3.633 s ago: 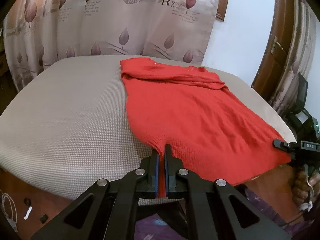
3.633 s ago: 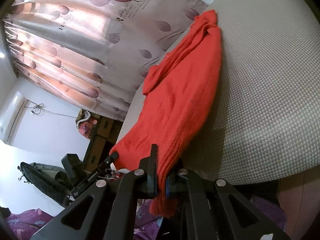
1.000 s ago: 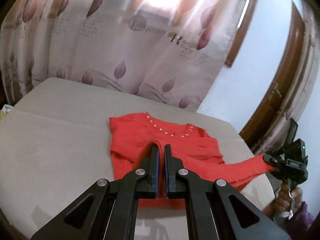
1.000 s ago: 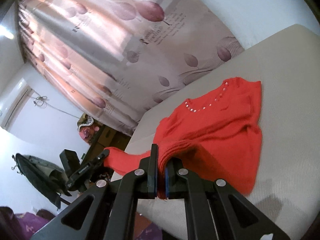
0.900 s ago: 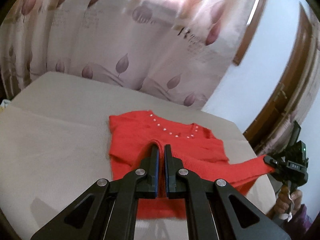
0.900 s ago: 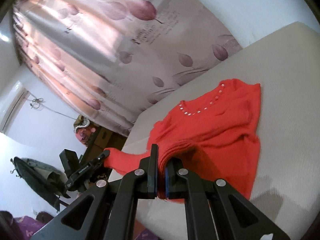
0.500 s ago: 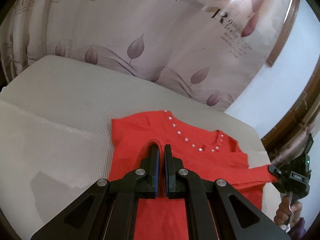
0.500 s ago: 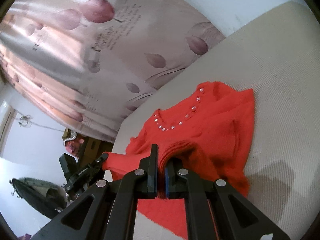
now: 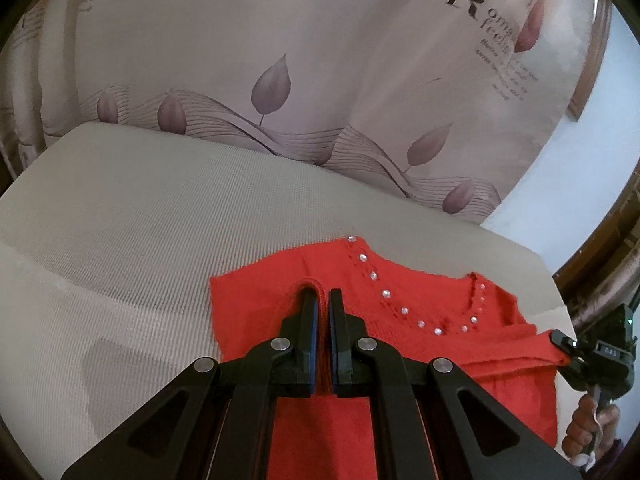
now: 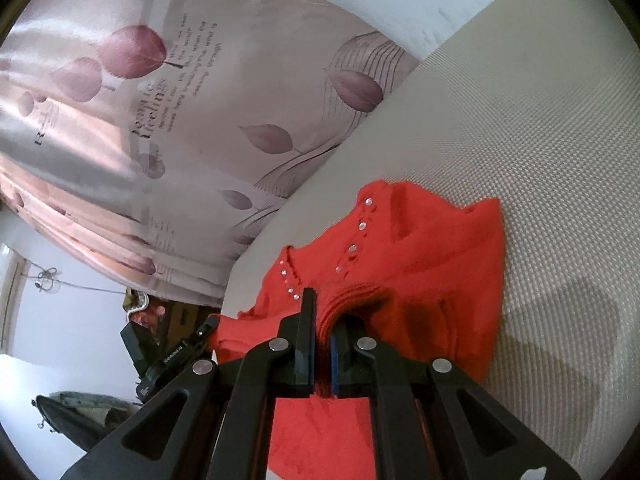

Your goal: Fold small clothes

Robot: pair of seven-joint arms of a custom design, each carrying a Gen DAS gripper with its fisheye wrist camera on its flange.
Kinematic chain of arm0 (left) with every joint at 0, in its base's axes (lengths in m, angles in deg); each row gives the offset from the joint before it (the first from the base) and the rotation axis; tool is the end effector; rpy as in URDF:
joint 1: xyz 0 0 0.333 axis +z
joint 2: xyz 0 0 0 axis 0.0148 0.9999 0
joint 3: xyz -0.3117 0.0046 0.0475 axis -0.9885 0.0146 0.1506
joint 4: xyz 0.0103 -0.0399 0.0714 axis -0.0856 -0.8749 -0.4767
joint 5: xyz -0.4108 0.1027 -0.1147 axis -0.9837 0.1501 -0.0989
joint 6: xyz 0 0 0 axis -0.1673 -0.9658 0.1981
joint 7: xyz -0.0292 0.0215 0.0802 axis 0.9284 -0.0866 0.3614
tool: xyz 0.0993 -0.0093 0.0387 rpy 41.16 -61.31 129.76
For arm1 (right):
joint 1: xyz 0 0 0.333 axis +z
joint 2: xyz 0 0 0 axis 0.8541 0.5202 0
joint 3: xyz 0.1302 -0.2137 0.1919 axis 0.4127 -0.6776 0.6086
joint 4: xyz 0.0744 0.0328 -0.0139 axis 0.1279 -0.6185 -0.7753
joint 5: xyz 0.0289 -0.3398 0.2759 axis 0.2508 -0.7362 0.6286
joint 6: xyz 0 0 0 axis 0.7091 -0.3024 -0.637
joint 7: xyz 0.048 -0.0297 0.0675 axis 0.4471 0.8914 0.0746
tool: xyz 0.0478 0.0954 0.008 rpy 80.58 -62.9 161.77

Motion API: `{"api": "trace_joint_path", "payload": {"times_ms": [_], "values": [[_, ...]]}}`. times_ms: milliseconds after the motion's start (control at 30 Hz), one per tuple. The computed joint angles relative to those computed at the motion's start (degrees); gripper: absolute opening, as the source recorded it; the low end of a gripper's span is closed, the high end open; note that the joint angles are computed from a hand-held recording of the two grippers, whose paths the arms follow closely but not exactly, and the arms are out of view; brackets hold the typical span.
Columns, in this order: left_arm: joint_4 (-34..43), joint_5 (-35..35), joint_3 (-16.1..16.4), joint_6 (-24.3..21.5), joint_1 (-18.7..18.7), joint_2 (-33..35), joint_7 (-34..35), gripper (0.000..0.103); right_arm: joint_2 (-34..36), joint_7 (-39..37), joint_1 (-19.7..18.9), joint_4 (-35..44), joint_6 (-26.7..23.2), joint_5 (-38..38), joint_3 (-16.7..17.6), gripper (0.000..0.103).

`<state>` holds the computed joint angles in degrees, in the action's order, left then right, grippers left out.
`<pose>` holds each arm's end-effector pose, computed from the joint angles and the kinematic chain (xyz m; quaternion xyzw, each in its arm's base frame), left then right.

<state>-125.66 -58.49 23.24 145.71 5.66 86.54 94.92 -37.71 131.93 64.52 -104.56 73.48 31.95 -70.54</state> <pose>0.6742 0.0084 0.5250 -0.7339 0.5426 -0.3622 0.1892 0.7015 0.1703 0.5025 -0.5677 0.6240 0.1931 0.5011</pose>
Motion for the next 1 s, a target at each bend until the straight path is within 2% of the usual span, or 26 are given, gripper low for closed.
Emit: {"api": "trace_joint_path", "payload": {"times_ms": [233, 433, 500, 567, 600, 633, 700, 767, 833, 900, 1000], "values": [[3.01, 0.22, -0.33, -0.1, 0.58, 3.35, -0.73, 0.006, 3.08, 1.18, -0.48, 2.9, 0.29, 0.21, 0.68, 0.008], [4.04, -2.88, -1.61, 0.03, 1.84, 4.64, 2.56, 0.009, 4.34, -0.11, -1.2, 3.83, 1.27, 1.87, 1.68, 0.01], [4.04, -1.64, -1.28, 1.1, 1.42, 4.81, 2.41, 0.021, 4.86, 0.54, -1.21, 4.17, 1.73, 1.97, 1.76, 0.01], [3.27, 2.69, 0.02, 3.69, 0.27, 4.62, -0.63, 0.048, 5.61, 1.53, -1.53, 4.61, 1.73, 3.0, 2.05, 0.012], [2.69, 3.78, 0.25, 5.4, 0.09, 4.41, -1.59, 0.056, 5.91, 2.07, -1.75, 4.65, 1.84, 3.67, 2.19, 0.013], [2.14, 3.7, 0.07, 7.07, 0.28, 4.21, -1.91, 0.068, 6.0, 2.11, -1.94, 4.54, 2.28, 4.49, 2.34, 0.017], [0.98, 1.88, -0.87, 10.58, 1.13, 3.7, -1.44, 0.072, 5.69, 0.32, -2.75, 3.64, 3.74, 8.62, 2.94, 0.029], [0.5, 1.44, -1.1, 11.81, 1.54, 3.32, -1.44, 0.073, 5.22, -1.38, -3.32, 2.7, 4.86, 13.16, 3.19, 0.061], [-0.06, 3.23, -0.32, 11.78, 1.25, 2.71, -2.94, 0.073, 4.18, -3.72, -3.86, 1.14, 5.75, 18.52, 3.14, 0.064], [-1.3, 5.46, 0.47, 11.01, 1.07, 1.41, -4.1, 0.073, 2.86, -5.49, -4.09, -0.45, 4.37, 21.51, 2.5, 0.063], [-3.84, 0.9, -0.68, 8.9, 2.81, -1.35, 2.28, 0.073, -0.77, -8.89, -3.73, -4.06, 1.36, 22.07, 1.12, 0.063]]}}
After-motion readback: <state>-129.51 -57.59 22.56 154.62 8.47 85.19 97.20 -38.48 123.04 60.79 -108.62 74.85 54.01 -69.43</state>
